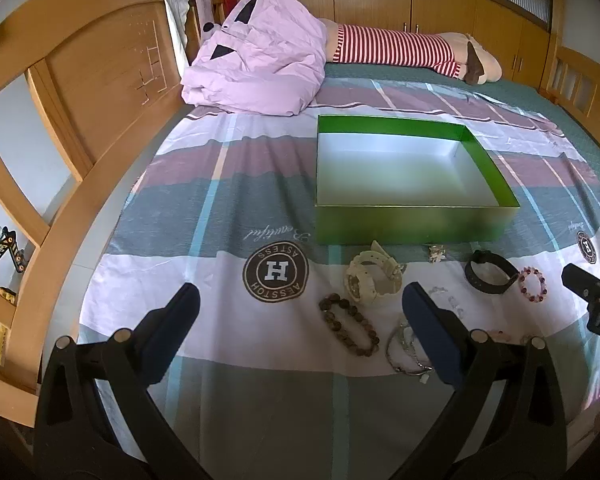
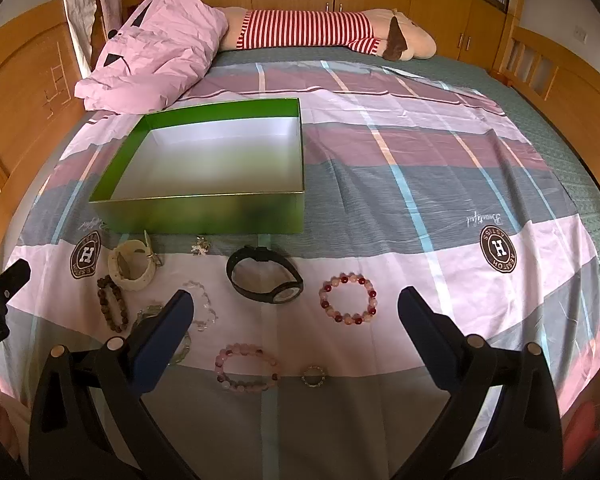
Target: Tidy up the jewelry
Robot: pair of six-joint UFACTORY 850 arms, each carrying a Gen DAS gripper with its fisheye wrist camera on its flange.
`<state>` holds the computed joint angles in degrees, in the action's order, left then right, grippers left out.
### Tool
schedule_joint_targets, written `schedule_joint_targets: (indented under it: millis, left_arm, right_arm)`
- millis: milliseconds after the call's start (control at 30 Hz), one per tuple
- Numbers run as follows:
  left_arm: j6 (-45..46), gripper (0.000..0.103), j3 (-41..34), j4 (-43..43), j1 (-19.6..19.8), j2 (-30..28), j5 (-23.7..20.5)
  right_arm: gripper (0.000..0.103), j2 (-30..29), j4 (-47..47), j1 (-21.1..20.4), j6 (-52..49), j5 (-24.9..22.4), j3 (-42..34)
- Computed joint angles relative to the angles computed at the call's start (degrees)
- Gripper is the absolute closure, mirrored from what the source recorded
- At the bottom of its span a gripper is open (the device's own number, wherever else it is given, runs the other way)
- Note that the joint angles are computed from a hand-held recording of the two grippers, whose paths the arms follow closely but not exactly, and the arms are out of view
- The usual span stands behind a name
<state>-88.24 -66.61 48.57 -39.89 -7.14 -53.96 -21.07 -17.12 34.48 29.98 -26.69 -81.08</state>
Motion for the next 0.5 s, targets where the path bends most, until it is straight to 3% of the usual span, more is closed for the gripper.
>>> schedule_joint_targets:
  millis: [233,500]
  left_arm:
    - [-0.7,0.002,0.2,-0.4,0.3,0.3,0.1]
    - [-0.1,0.002,1.2,-2.0,1.3,1.5,3.1]
  right_arm:
    - [0.001,-0.1,0.3,0.0,-0.2,-0.3,-0.2]
    - [0.001,-0.3,-1.7,0.3,1.0,-0.7,-0.2]
